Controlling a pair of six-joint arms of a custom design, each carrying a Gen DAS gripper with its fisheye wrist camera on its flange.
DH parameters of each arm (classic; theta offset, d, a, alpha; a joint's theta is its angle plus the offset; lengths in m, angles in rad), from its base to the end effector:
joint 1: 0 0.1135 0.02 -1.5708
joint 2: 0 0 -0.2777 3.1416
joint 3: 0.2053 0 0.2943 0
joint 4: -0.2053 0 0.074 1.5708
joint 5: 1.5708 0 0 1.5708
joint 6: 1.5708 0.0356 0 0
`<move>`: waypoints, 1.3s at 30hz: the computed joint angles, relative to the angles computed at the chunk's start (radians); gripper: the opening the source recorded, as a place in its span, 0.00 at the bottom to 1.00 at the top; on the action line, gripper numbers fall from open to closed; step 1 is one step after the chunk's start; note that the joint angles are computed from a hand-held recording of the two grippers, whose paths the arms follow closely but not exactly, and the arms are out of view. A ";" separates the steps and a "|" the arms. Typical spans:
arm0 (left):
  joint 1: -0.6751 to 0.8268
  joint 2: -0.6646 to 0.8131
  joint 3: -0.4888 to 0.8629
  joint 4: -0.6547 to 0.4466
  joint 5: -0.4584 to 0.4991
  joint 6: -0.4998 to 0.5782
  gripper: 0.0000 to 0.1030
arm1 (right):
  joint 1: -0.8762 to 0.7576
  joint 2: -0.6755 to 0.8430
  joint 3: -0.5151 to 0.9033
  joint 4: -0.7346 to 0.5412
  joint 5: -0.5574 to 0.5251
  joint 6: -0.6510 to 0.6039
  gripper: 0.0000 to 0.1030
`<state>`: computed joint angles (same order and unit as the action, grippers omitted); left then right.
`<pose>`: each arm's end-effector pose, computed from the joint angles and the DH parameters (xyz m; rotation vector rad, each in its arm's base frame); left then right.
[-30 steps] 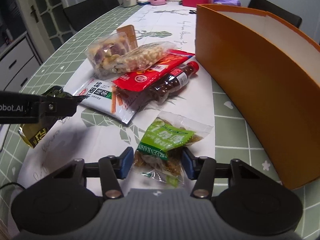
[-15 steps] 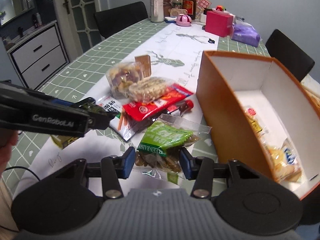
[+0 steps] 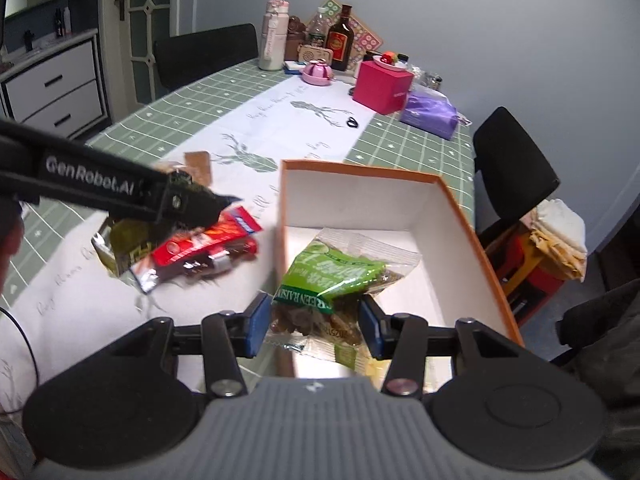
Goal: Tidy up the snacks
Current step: 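Carry both held bags over the orange box, then lower both bags into the box and open both tools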
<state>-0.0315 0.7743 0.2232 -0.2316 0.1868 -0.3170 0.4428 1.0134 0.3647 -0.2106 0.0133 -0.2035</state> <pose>0.1753 -0.0121 0.1311 -0.2456 2.3573 -0.3892 0.1904 0.0898 0.1399 -0.7666 2.3081 0.0918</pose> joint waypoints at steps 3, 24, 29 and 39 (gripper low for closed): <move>-0.098 0.118 0.029 0.086 -0.064 -0.071 0.60 | -0.074 0.014 0.000 0.002 -0.027 -0.070 0.45; -0.386 0.724 0.298 0.237 -0.164 -0.194 0.60 | -0.248 0.313 0.090 0.045 -0.048 -0.238 0.45; -0.379 0.791 0.340 0.219 -0.151 -0.194 0.60 | -0.242 0.358 0.102 0.047 -0.035 -0.247 0.46; -0.384 0.862 0.389 0.195 -0.140 -0.195 0.61 | -0.230 0.446 0.144 0.038 -0.024 -0.244 0.46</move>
<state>-0.4159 1.6367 0.6119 -0.0367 0.0472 -0.5121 0.2126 1.4591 0.5090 -0.1725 -0.0105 -0.4476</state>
